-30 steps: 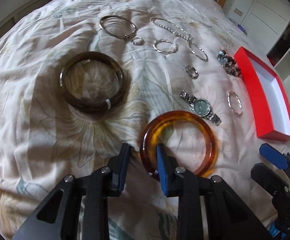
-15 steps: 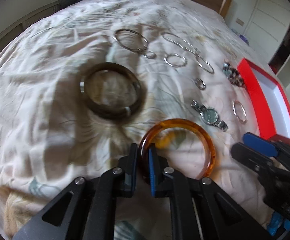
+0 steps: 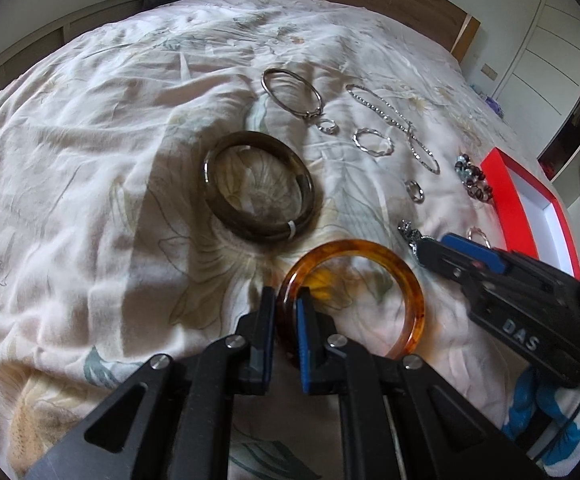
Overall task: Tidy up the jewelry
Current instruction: 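Grasp the silver wristwatch with the right tool and lift it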
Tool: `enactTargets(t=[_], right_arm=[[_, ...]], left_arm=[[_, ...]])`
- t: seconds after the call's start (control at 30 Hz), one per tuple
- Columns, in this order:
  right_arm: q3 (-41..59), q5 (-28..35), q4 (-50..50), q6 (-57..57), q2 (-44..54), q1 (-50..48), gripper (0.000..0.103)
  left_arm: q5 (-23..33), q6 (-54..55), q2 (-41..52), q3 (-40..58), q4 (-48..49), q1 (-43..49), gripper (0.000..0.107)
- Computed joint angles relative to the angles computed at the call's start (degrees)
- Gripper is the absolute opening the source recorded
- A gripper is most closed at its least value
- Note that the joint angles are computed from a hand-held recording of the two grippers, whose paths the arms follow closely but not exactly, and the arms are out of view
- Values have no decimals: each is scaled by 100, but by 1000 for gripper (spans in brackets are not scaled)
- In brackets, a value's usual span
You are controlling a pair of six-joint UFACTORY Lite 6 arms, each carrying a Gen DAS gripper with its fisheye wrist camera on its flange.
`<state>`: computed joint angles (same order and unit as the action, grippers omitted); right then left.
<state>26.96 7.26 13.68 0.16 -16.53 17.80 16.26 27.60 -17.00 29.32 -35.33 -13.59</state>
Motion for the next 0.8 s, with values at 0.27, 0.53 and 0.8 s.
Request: enactTargets(t=[0.27, 0.53, 0.8], right_arm=[[89, 11, -227, 62, 267, 146, 21], [-115, 427, -860, 888, -494, 359, 10], [-329, 1314, -1573, 2000, -1919, 712, 9]], left_arm=[[-9, 0, -8, -7, 7, 4, 9], [97, -628, -445, -64, 543, -94, 9], [747, -1527, -1359, -272, 1287, -51, 9]])
